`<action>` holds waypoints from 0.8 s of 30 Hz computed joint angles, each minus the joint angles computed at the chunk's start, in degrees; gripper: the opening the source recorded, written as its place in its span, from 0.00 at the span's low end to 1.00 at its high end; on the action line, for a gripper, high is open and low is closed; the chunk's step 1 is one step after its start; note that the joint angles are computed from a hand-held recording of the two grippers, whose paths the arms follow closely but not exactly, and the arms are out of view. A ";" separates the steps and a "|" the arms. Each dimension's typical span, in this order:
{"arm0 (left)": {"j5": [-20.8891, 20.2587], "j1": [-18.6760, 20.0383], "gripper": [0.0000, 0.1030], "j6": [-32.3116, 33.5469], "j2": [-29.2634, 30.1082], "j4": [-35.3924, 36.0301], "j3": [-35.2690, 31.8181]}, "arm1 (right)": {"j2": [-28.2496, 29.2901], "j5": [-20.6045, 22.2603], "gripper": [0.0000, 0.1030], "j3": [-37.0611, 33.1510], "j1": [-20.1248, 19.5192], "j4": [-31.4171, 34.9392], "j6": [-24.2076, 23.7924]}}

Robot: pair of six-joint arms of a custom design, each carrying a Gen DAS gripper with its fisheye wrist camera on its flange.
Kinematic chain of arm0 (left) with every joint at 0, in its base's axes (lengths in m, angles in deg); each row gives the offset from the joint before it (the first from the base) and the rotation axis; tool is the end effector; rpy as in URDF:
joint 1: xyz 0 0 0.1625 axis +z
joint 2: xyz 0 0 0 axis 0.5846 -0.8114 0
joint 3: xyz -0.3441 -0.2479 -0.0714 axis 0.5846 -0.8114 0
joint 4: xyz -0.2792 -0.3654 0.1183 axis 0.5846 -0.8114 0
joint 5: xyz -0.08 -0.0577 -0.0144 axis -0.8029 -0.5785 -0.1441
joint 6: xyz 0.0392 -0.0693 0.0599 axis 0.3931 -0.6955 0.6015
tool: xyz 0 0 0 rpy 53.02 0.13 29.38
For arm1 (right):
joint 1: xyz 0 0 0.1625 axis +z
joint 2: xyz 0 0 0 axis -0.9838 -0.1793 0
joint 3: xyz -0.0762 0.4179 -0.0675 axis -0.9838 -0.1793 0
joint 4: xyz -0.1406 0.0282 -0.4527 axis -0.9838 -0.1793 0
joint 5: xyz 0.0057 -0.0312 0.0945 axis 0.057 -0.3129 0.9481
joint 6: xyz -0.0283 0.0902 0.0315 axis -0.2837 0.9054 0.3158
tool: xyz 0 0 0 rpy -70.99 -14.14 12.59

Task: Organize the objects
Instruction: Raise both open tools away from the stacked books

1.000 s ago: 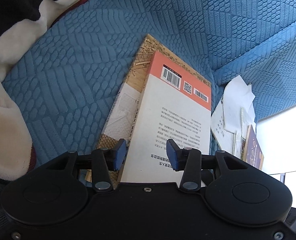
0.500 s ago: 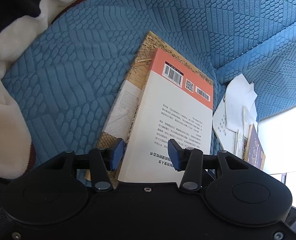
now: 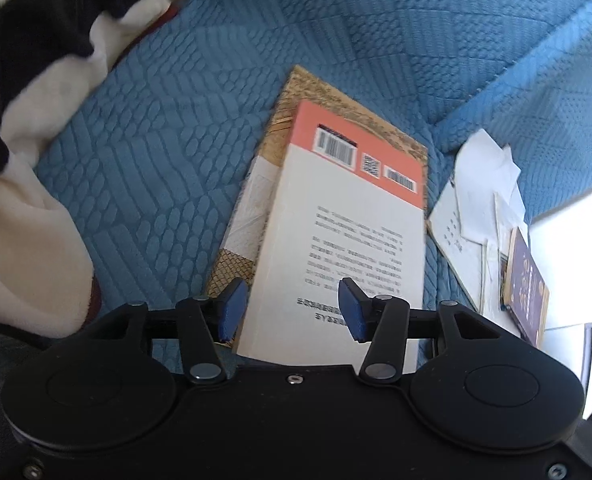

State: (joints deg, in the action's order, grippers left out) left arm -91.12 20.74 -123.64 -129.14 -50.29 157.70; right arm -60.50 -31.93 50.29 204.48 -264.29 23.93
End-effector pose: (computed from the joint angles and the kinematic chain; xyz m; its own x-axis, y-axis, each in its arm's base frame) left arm -0.0308 -0.3950 0.3750 -0.9104 -0.3290 -0.2508 -0.1367 0.8115 -0.5682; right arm 0.3756 -0.3811 0.0189 -0.9244 -0.2247 0.3082 -0.3516 0.8151 -0.4605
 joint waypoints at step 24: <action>12.12 -34.69 0.49 -15.90 -9.44 20.46 -4.72 | -21.16 -12.49 0.40 2.13 15.25 5.87 -3.24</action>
